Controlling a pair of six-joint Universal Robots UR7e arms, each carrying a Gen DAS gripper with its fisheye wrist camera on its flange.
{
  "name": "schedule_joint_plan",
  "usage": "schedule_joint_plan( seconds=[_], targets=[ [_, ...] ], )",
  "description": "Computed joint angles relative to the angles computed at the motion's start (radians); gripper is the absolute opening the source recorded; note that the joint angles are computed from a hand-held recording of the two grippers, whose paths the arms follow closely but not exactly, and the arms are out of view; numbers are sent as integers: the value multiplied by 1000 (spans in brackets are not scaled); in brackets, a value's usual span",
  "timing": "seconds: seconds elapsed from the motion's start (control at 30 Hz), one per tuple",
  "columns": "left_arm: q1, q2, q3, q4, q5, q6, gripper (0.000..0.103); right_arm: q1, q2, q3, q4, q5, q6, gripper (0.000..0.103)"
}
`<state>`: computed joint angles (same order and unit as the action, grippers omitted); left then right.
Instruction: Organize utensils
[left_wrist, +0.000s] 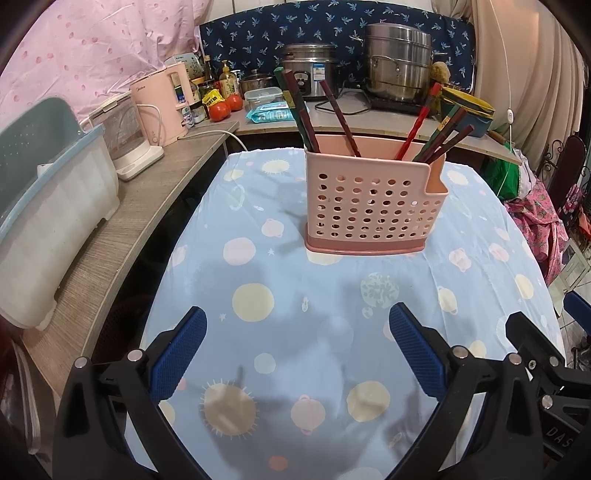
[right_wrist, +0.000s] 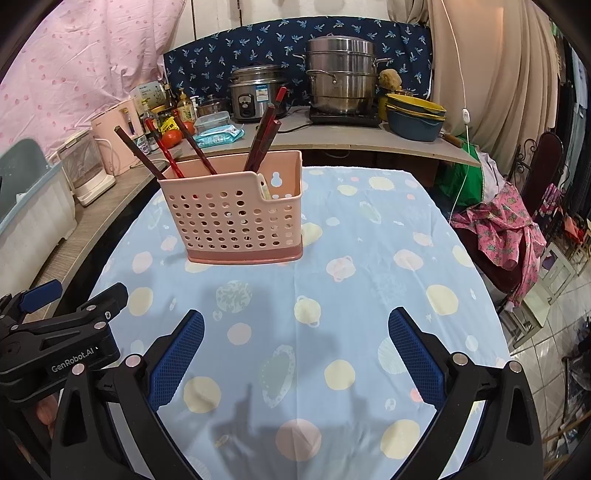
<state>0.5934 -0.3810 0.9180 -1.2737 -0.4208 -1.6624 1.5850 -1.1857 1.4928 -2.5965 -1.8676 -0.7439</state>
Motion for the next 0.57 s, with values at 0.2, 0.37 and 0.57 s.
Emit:
schedule_joint_plan(
  seconds=[0.2,0.37,0.57],
  targets=[
    [0,2,-3,2,0,1,95,-1,0,0,-1,0,1,96],
    [0,5,-9,14,1,-3,95,-1,0,0,-1,0,1,96],
    [-2,2,2,-10,5,11,95,-3,0,2,-6,-3,3,96]
  ],
)
